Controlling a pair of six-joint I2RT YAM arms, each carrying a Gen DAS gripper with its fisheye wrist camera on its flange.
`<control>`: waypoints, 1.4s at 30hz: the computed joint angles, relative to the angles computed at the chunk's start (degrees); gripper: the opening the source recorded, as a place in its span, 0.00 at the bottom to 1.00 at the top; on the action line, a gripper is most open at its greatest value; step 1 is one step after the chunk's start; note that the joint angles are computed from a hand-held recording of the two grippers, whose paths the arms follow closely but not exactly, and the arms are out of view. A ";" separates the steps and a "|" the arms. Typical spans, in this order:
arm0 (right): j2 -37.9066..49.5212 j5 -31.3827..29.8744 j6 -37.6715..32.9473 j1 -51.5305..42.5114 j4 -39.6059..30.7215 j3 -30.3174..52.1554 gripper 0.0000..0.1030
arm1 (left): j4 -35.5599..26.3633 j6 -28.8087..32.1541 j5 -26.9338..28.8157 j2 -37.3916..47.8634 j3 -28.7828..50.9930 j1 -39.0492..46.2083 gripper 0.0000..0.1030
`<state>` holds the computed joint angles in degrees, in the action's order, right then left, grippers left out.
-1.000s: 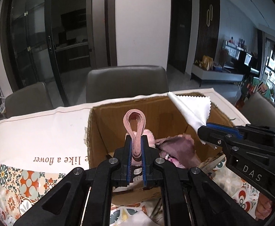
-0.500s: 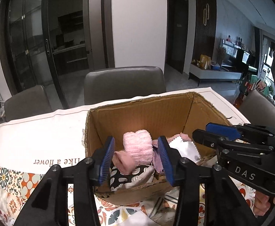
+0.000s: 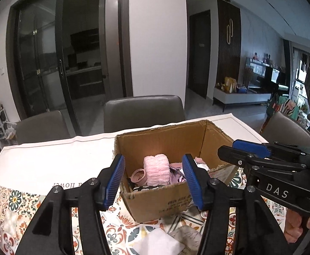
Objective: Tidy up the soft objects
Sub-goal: 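Move both tools back to the white pad and grey patterned pouch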
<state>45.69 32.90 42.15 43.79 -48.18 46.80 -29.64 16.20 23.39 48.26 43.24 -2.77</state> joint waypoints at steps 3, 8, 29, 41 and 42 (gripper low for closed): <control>0.10 3.52 3.55 4.85 -2.27 1.06 0.36 | -1.48 0.66 1.59 -2.25 -0.24 2.28 0.55; 0.25 6.29 7.92 9.80 -4.34 1.67 0.37 | -3.81 3.13 4.50 -5.55 -1.31 6.72 0.57; 3.57 4.22 28.47 22.60 -8.12 -6.38 0.42 | -18.56 22.12 13.46 -10.96 -9.89 23.51 0.59; 6.86 -1.01 35.62 27.19 -5.00 -12.01 0.42 | -23.10 34.27 13.95 -10.01 -15.45 31.14 0.59; 7.14 -1.58 35.61 27.09 -4.41 -12.45 0.42 | -22.41 34.23 13.64 -9.74 -15.95 30.91 0.59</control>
<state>52.83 31.31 77.77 70.87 -52.59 34.35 -52.05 50.43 37.03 38.51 27.29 28.15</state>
